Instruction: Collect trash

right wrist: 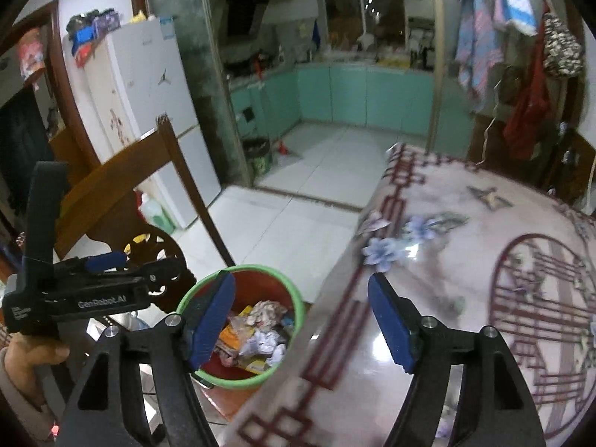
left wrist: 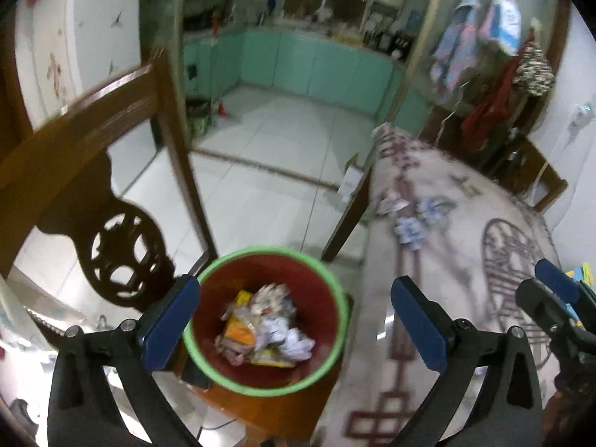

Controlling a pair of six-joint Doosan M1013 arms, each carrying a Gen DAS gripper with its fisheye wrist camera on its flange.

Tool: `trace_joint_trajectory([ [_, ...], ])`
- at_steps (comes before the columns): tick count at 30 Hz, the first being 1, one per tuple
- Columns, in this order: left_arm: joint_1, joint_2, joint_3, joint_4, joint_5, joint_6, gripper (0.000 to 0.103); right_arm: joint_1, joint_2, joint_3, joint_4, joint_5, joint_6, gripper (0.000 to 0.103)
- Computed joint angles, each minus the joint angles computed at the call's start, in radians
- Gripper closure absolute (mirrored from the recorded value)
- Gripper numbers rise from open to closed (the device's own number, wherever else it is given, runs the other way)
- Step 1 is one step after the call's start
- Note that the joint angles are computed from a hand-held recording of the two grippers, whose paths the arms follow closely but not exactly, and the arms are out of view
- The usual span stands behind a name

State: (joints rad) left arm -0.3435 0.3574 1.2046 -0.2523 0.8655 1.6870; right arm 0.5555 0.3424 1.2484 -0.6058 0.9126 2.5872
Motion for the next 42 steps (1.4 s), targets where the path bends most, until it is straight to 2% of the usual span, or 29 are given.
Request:
trace_joint_trajectory([
  [5,-0.055,-0.091,0.099,-0.011,-0.188,-0.014,0.000,0.029,-0.109,0.127,-0.164,-0.019,0.132,0.030],
  [7,-0.082,-0.123,0.134,0.013,-0.271,-0.058,0.000,0.043,-0.151,0.172,-0.225,-0.022,0.175,0.025],
  [9,-0.119,-0.152,0.170,0.119,-0.364,-0.157,0.000,0.050,-0.192,0.215,-0.262,-0.030,0.202,0.018],
  [11,-0.157,-0.171,0.196,0.279,-0.423,-0.301,0.000,0.051,-0.230,0.249,-0.256,-0.026,0.219,0.018],
  [13,-0.176,-0.179,0.201,0.349,-0.415,-0.379,0.000,0.055,-0.274,0.303,-0.293,-0.047,0.299,0.018],
  [16,-0.198,-0.185,0.195,0.362,-0.374,-0.422,0.000,0.059,-0.331,0.370,-0.335,-0.061,0.397,0.018],
  [23,-0.252,-0.217,0.225,0.480,-0.386,-0.482,0.000,0.064,-0.401,0.430,-0.371,-0.007,0.416,0.017],
  [31,-0.281,-0.226,0.217,0.484,-0.340,-0.479,0.000,0.065,-0.445,0.464,-0.364,0.007,0.426,0.017],
  [42,-0.297,-0.232,0.220,0.554,-0.311,-0.548,0.000,0.066,-0.458,0.477,-0.391,-0.014,0.450,0.017],
])
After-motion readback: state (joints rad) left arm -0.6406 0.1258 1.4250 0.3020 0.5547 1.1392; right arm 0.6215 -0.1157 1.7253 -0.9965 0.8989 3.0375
